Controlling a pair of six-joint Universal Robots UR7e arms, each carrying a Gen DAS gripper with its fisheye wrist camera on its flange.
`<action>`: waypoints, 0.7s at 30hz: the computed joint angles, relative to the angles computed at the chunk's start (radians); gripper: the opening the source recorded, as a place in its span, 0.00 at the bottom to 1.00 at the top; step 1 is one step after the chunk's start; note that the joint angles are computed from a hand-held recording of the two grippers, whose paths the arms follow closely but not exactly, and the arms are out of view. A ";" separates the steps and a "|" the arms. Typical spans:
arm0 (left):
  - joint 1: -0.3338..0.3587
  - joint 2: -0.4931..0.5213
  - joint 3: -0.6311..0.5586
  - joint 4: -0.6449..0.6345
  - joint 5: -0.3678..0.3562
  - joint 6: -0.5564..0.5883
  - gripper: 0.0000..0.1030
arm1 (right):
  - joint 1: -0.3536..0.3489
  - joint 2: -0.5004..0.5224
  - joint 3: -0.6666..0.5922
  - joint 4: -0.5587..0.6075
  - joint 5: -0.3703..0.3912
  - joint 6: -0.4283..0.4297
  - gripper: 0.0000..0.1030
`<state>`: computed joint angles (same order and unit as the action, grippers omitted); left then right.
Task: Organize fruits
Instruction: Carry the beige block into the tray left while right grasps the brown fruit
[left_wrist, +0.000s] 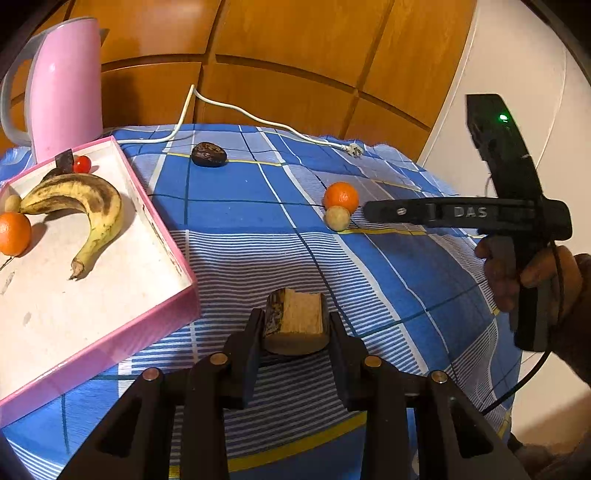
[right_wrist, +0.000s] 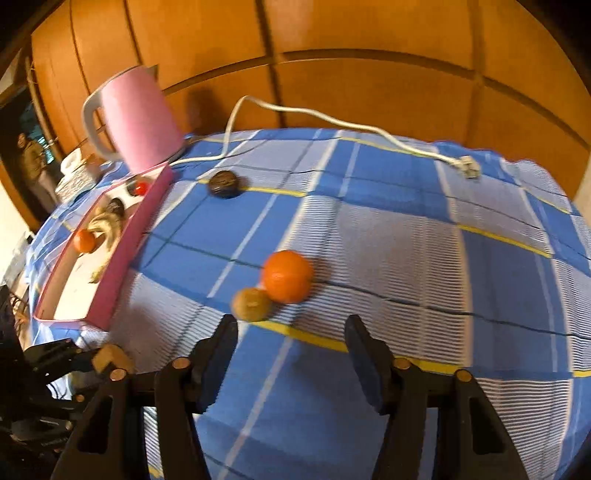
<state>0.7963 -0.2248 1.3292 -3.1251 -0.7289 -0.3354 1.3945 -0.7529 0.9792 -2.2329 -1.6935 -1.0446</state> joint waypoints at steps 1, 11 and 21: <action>0.000 -0.001 0.002 -0.004 -0.002 0.000 0.33 | 0.003 0.002 0.006 0.005 -0.001 0.007 0.53; 0.005 -0.006 0.016 -0.030 -0.019 0.003 0.33 | 0.021 0.047 0.019 -0.032 -0.039 0.075 0.39; 0.003 -0.011 0.010 0.002 -0.014 0.001 0.33 | 0.020 0.029 0.108 -0.187 -0.036 -0.147 0.26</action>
